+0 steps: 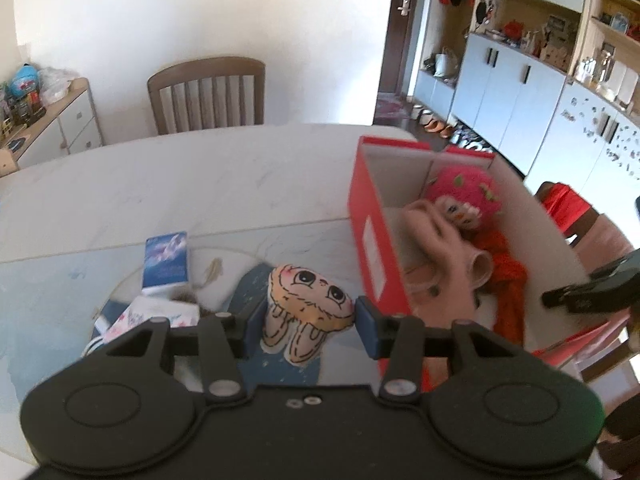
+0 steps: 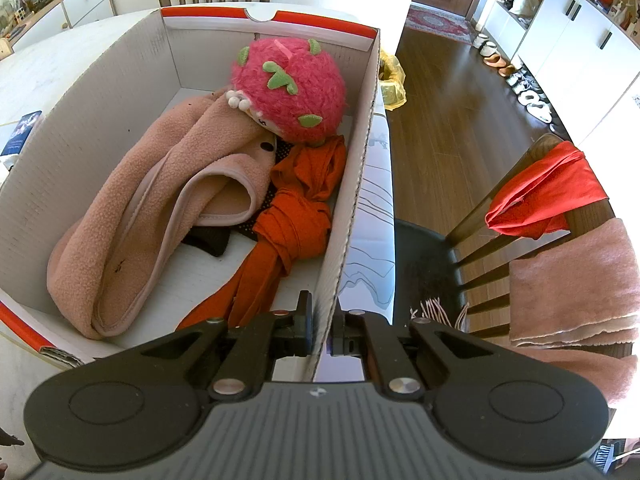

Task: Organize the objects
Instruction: 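Carry the cartoon face plush into the box and lower it beside the umbrella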

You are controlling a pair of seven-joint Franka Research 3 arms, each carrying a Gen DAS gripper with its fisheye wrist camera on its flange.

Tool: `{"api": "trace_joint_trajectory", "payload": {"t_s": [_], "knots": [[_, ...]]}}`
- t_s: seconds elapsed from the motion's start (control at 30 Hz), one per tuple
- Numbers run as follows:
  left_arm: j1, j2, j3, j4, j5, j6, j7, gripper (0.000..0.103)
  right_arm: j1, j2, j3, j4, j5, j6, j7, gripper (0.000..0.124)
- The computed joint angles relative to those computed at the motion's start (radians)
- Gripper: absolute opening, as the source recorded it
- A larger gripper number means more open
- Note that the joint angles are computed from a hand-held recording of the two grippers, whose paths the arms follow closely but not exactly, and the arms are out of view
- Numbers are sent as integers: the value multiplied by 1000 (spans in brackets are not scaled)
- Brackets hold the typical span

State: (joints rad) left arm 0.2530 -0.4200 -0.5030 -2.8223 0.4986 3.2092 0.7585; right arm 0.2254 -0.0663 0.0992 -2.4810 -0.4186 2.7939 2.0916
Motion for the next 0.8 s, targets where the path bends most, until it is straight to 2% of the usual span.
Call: {"api": "trace_joint_trajectory", "payload": {"t_s": [0.23, 0.4, 0.5, 0.7, 0.8], "knots": [[-129, 33, 107, 35, -10, -4, 50, 46, 1, 1, -1, 1, 2, 1, 1, 6], [-183, 67, 141, 68, -16, 3, 92, 46, 1, 0, -1, -1, 0, 1, 0, 6], [-237, 95, 182, 88, -29, 9, 124, 46, 0, 0, -1, -1, 0, 1, 0, 6], [-302, 154, 212, 143, -43, 4, 183, 46, 0, 0, -1, -1, 2, 2, 0, 6], [-359, 190, 252, 174, -55, 0, 228, 46, 1, 0, -1, 0, 5, 3, 0, 6]]}}
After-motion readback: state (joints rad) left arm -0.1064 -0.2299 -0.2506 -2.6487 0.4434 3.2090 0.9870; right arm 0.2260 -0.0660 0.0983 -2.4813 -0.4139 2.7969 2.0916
